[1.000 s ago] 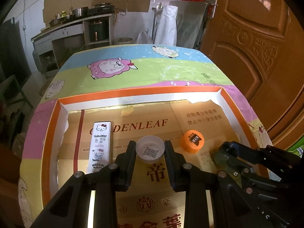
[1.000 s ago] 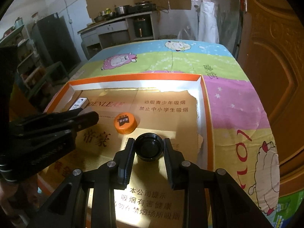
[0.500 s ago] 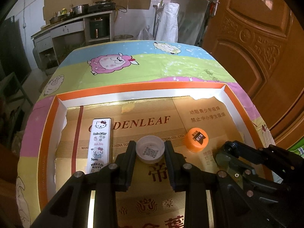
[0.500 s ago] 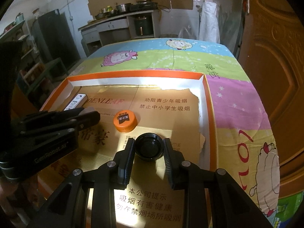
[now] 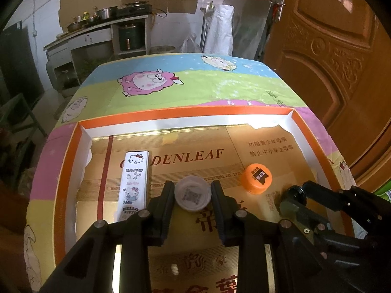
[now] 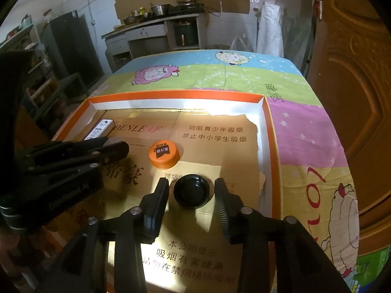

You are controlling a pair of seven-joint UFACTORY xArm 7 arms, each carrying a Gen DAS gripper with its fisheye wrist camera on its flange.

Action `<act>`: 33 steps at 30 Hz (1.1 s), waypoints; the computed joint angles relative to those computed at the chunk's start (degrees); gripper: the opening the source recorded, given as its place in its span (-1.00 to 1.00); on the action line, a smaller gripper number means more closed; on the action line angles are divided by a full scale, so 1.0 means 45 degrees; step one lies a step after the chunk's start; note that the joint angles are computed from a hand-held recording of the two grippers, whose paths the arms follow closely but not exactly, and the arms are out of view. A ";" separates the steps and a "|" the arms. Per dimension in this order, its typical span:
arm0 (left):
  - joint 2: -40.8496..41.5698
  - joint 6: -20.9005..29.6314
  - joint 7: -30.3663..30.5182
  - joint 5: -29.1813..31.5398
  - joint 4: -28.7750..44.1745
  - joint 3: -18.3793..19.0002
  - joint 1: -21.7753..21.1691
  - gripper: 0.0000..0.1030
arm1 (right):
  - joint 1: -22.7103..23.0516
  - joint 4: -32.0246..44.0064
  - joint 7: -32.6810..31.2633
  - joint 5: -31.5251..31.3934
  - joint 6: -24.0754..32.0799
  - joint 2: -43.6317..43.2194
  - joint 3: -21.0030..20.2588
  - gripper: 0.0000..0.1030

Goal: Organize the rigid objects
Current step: 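Release the white cap with the left tool while the right tool releases the black cap, then move both tools back from the tray toward the objects on the tablecloth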

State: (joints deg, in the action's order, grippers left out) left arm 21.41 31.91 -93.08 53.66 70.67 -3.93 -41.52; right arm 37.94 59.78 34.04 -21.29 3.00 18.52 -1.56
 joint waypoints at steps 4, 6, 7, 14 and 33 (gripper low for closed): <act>-0.0277 0.0233 -0.0349 0.0190 -0.0187 -0.0013 -0.0098 -0.41 | 0.0229 -0.0185 0.0262 -0.0209 -0.0088 -0.0243 -0.0277 -0.22; -0.0398 0.0372 -0.0480 0.0319 -0.0231 -0.0087 -0.0115 -0.41 | 0.0331 -0.0306 0.0425 -0.0382 -0.0121 -0.0397 -0.0391 -0.21; -0.0488 0.0481 -0.0518 0.0371 -0.0269 -0.0137 -0.0128 -0.41 | 0.0434 -0.0415 0.0571 -0.0525 -0.0138 -0.0507 -0.0501 -0.21; -0.1166 0.0851 -0.1193 0.0815 -0.0748 -0.0509 -0.0049 -0.41 | 0.0326 -0.0922 0.1297 -0.1222 -0.0072 -0.1166 -0.0371 -0.21; -0.2787 0.1960 -0.2572 0.1037 -0.2154 -0.1926 0.0116 -0.37 | -0.1328 -0.2649 0.3055 -0.2724 0.0149 -0.3093 0.1628 -0.22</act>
